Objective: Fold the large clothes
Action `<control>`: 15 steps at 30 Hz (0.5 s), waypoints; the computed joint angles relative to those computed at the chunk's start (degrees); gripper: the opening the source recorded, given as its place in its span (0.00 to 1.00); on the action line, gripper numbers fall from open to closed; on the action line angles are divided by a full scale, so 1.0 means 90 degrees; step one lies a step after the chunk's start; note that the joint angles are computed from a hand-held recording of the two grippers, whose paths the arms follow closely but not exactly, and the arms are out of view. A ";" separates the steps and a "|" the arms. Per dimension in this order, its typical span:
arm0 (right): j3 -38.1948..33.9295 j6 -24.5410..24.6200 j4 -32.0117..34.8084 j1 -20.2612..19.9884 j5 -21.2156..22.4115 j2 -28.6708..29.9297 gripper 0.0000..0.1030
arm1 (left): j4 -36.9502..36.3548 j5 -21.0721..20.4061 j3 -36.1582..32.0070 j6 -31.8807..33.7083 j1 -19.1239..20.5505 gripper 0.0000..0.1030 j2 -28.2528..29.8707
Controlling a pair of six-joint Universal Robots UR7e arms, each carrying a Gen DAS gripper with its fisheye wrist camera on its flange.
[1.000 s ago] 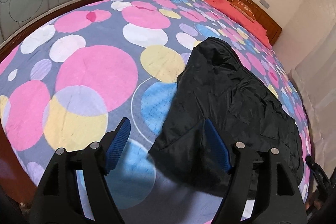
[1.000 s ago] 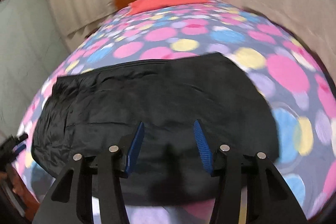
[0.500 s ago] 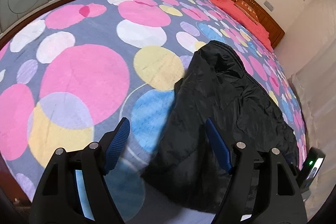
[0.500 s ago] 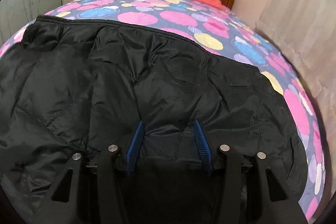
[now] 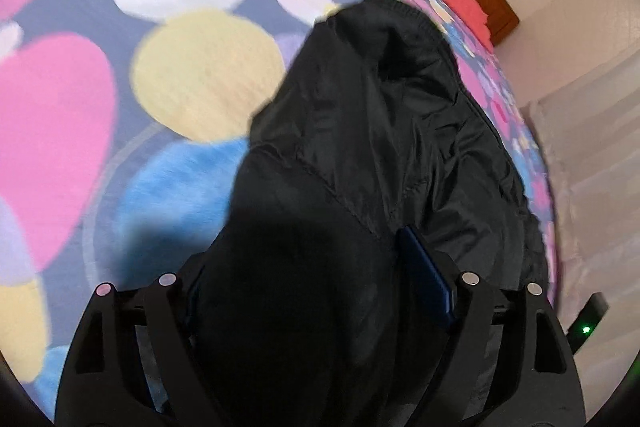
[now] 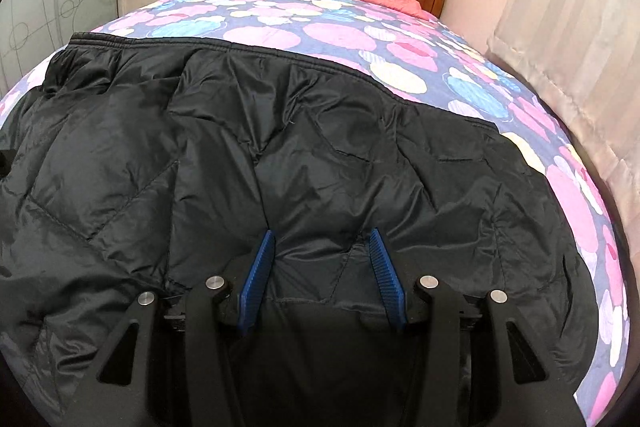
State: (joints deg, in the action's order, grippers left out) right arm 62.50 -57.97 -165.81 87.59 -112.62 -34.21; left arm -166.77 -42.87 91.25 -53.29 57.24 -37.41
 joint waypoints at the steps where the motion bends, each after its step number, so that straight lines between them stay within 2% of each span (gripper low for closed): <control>1: 0.0009 0.0013 -0.0003 0.0003 0.0003 0.0001 0.49 | -0.0275 -0.0096 0.0029 0.0101 0.0059 0.80 0.0040; 3: 0.0001 0.0036 0.0014 -0.0002 0.0026 0.0005 0.49 | -0.0337 -0.0044 -0.0011 0.0299 0.0070 0.77 0.0100; 5: 0.0001 0.0050 0.0017 -0.0010 0.0057 0.0004 0.49 | -0.0158 0.0082 -0.0097 0.0453 0.0029 0.66 0.0151; 8: 0.0087 0.0050 -0.0025 -0.0038 0.0103 -0.0041 0.49 | -0.0292 -0.0064 -0.0083 0.0566 0.0041 0.56 0.0154; 11: 0.0087 0.0050 -0.0024 -0.0044 0.0110 -0.0042 0.49 | -0.0590 -0.0167 -0.0023 0.0665 0.0045 0.51 0.0167; 15: 0.0076 0.0061 -0.0006 -0.0040 0.0109 -0.0041 0.49 | -0.0575 -0.0051 -0.0043 0.0754 0.0013 0.50 0.0210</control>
